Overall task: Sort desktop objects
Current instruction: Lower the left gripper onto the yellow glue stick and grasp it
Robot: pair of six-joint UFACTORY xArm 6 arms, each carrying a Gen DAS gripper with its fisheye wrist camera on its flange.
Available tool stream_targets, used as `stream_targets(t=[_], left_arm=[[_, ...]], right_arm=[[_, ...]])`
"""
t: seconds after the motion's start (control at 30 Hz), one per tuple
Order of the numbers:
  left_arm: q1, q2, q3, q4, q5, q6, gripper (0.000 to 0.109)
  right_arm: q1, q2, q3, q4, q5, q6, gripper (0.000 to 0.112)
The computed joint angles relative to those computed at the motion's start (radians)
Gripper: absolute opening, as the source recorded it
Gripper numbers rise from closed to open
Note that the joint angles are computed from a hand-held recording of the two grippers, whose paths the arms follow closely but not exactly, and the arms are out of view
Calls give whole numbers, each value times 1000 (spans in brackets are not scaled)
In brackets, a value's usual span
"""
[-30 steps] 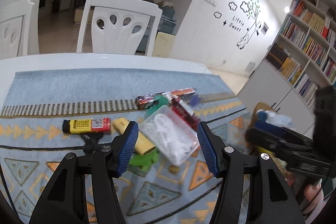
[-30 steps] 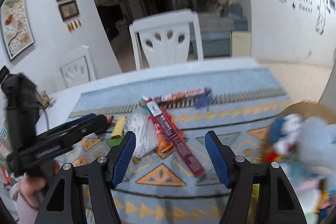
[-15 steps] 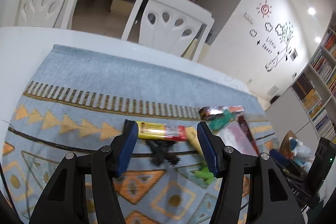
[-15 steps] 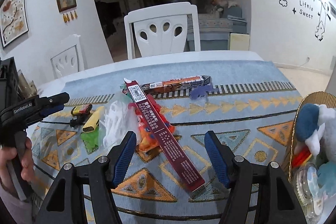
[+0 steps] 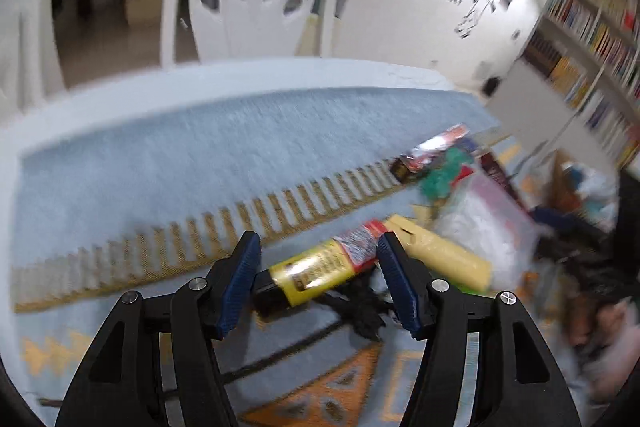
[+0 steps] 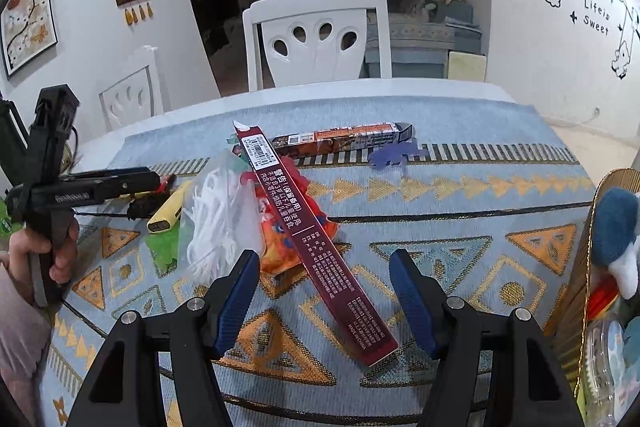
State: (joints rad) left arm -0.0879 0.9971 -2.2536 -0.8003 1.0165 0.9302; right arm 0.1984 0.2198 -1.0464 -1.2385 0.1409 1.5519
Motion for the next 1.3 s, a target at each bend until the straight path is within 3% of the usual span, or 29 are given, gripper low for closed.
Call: stream_targets(t=[0.13,0.2,0.33,0.5,0.67,0.73,0.8,0.9,0.97,1.1,1.2,1.3], left_arm=[[42,45,-106,7,203,-28,59],[42,4,-57,49,215,-6,59],[17,-101,119,66,82,62,59],[-1,-67,88,-4,11,10,61],[-37,-144,224,-5,-148,70,61],[-24,-139,205,-41,-107,77,61],[5,-96,126,-110,-15,53,61],[1,-100,141,-98,-111,11,61],[-15,-90,140,-6,-172,-39,53],[-34,-93,155,42,-170,-10,53],[-68,-142,251,78,-278,31,52],[-73,-153,271,47,-287,49,40]], right_arm=[[1,2,0,15,0,-10,66],[1,1,2,20,-2,-15,66],[-2,0,5,22,-9,-17,66],[0,-1,6,34,-6,-28,66],[2,1,6,53,-5,-46,66],[2,1,8,63,-6,-55,66],[2,1,9,73,-8,-63,66],[2,1,9,74,-9,-65,66],[3,0,10,78,-6,-68,66],[3,3,10,92,-5,-79,66],[3,3,10,94,-5,-81,66],[3,3,10,95,-6,-82,66]])
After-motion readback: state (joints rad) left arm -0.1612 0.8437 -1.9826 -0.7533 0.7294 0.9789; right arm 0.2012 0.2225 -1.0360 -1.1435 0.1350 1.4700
